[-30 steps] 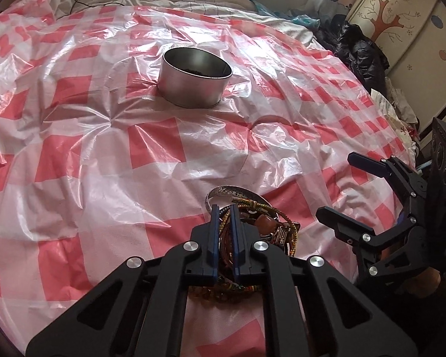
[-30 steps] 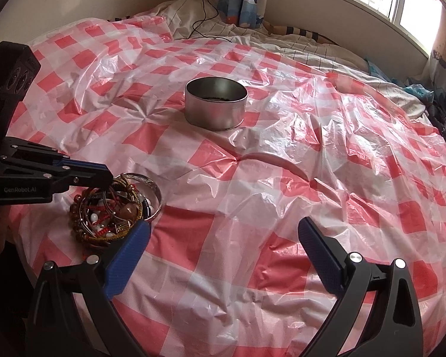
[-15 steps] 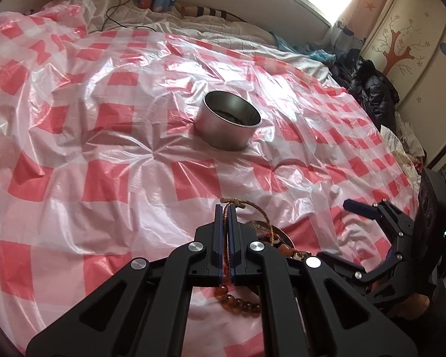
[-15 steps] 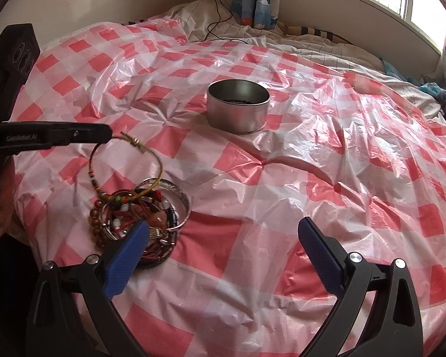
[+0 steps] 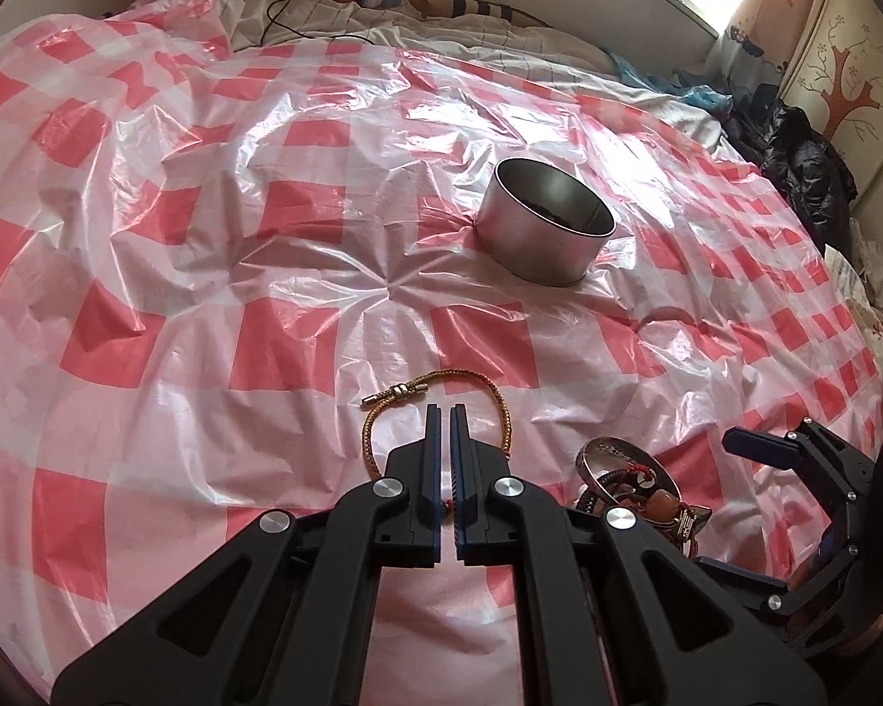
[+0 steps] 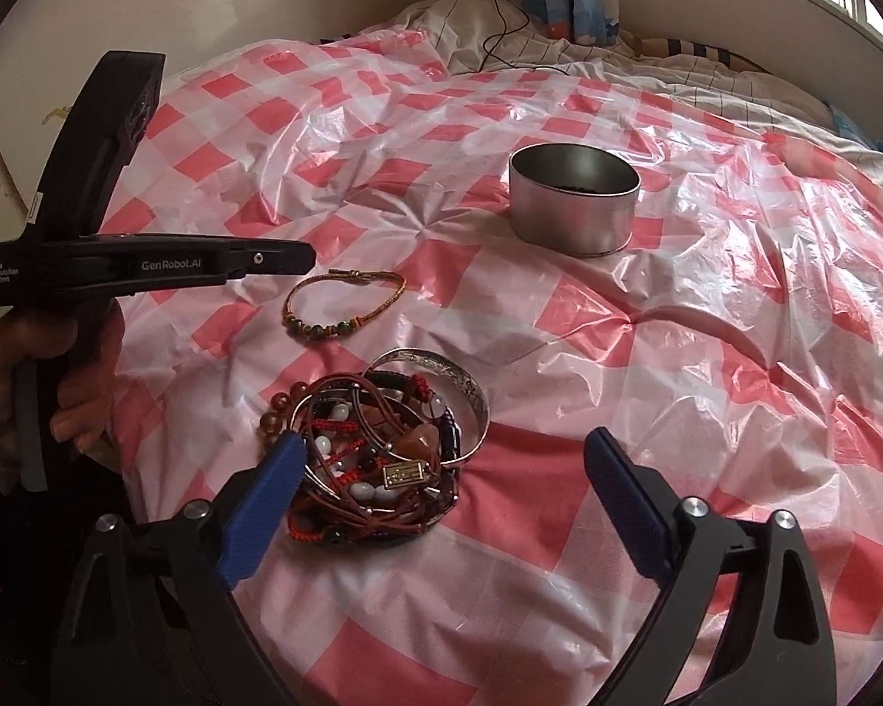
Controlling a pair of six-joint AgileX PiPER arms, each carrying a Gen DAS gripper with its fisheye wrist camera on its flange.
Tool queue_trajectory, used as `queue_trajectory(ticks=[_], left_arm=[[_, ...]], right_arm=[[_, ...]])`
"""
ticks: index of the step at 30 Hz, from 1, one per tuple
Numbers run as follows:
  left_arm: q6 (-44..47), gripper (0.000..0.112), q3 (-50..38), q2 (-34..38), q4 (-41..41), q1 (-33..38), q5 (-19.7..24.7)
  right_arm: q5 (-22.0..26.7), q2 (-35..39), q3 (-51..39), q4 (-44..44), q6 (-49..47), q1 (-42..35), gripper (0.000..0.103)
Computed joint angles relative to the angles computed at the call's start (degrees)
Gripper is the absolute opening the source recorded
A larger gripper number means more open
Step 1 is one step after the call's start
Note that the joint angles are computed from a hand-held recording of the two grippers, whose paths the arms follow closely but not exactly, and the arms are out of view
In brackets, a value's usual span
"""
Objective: Organize jewelry
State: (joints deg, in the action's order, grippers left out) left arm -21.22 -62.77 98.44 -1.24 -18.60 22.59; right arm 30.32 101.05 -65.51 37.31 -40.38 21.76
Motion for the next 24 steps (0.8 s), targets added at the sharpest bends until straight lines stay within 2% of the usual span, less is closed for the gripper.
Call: queue_trajectory(ticks=[1, 3, 4, 6, 7, 10, 13, 19, 24], left_arm=[[0.06, 0.003, 0.01, 0.05, -0.15, 0.19, 0.09], [-0.28, 0.004, -0.26, 0.42, -0.13, 0.39, 0.58], [-0.84, 0.005, -0.37, 0.67, 0.19, 0.36, 0.83], [-1.41, 0.012, -0.65, 1.16, 0.32, 0.66, 1.34], [-2.29, 0.02, -0.7, 1.27, 0.83, 0.68, 1.51], [-3.51, 0.036, -0.71, 1.44, 1.2, 0.93, 1.61], [-3.35, 0.043, -1.32, 2.23, 0.78, 0.9, 2.36], [-1.31, 0.05, -2.12, 3.91, -1.76, 1.33, 3.19], [0.11, 0.049, -3.0, 5.19, -2.94, 1.13, 3.64]], right_arm=[[0.88, 0.65, -0.46, 0.53, -0.06, -0.37, 0.074], [3.43, 1.95, -1.38, 2.06, -0.58, -1.41, 0.046], [4.61, 2.31, -1.66, 3.1, -1.3, -2.07, 0.04], [5.55, 2.32, -1.45, 4.72, -2.83, -2.61, 0.019], [6.07, 2.2, -1.33, 5.62, -3.59, -2.98, 0.015], [7.75, 1.67, -0.56, 11.1, -7.61, -5.03, 0.014], [10.46, 1.28, 0.22, 18.15, -12.58, -7.72, 0.014], [16.44, 1.71, -0.47, 26.15, -16.26, -11.95, 0.014], [17.35, 0.73, -0.07, 29.12, -18.23, -13.17, 0.014]])
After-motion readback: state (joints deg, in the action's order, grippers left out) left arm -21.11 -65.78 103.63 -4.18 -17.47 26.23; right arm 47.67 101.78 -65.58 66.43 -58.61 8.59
